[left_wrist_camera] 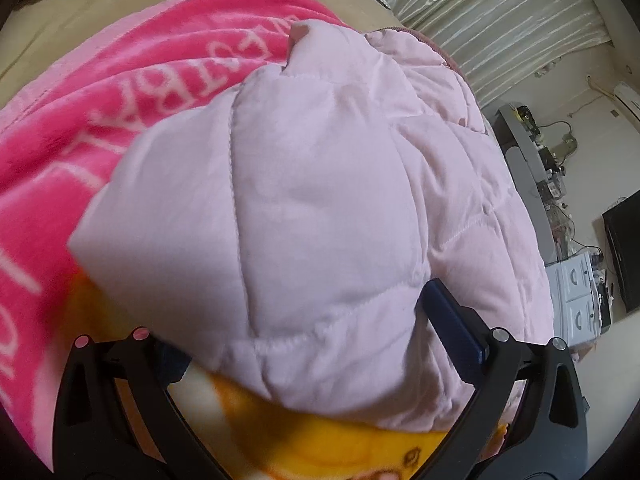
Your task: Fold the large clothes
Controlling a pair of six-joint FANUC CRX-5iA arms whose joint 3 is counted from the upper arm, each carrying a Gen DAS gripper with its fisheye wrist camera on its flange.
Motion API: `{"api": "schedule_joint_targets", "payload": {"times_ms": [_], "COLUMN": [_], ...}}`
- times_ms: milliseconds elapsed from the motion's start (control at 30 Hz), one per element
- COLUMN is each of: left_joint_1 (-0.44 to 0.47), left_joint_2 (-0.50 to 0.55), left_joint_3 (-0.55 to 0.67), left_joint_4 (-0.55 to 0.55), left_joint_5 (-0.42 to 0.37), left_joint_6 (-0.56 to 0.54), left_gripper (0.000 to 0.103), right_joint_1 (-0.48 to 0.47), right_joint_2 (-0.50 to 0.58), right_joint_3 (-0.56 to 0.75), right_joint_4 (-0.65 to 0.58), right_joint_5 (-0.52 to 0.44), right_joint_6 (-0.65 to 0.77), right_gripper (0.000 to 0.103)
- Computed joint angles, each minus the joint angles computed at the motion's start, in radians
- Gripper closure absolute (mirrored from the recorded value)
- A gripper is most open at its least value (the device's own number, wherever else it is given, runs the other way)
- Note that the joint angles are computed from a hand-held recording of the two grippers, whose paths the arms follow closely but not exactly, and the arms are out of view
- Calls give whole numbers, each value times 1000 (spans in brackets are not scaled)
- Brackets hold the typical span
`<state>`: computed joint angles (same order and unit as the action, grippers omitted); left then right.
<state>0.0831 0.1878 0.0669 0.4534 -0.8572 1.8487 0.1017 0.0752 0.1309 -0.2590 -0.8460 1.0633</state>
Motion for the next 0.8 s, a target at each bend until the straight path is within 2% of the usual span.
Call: {"api": "schedule_joint_targets", "payload": {"times_ms": [200, 433, 567, 667, 800], "left_joint_1": [-13, -17, -19, -21, -26], "left_joint_2": [12, 17, 8, -9, -15], "left_joint_3": [5, -9, -35, -54, -29], "left_joint_4": [-17, 11, 39, 51, 13], "left_joint_5": [32, 74, 109, 127, 109], "left_joint_6": [10, -2, -28, -61, -64], "left_gripper": [8, 8, 9, 23, 39], "right_joint_1": [-14, 7, 9, 3, 13], "right_joint_2": [25, 46, 40, 36, 25], "right_joint_3": [11, 21, 12, 18, 11], "right_joint_4": [-58, -10, -11, -36, -20], "right_joint_5": [29, 47, 63, 58, 67], "right_joint_6": [20, -8, 21, 69, 103], "right_gripper": [4, 4, 6, 15, 28]}}
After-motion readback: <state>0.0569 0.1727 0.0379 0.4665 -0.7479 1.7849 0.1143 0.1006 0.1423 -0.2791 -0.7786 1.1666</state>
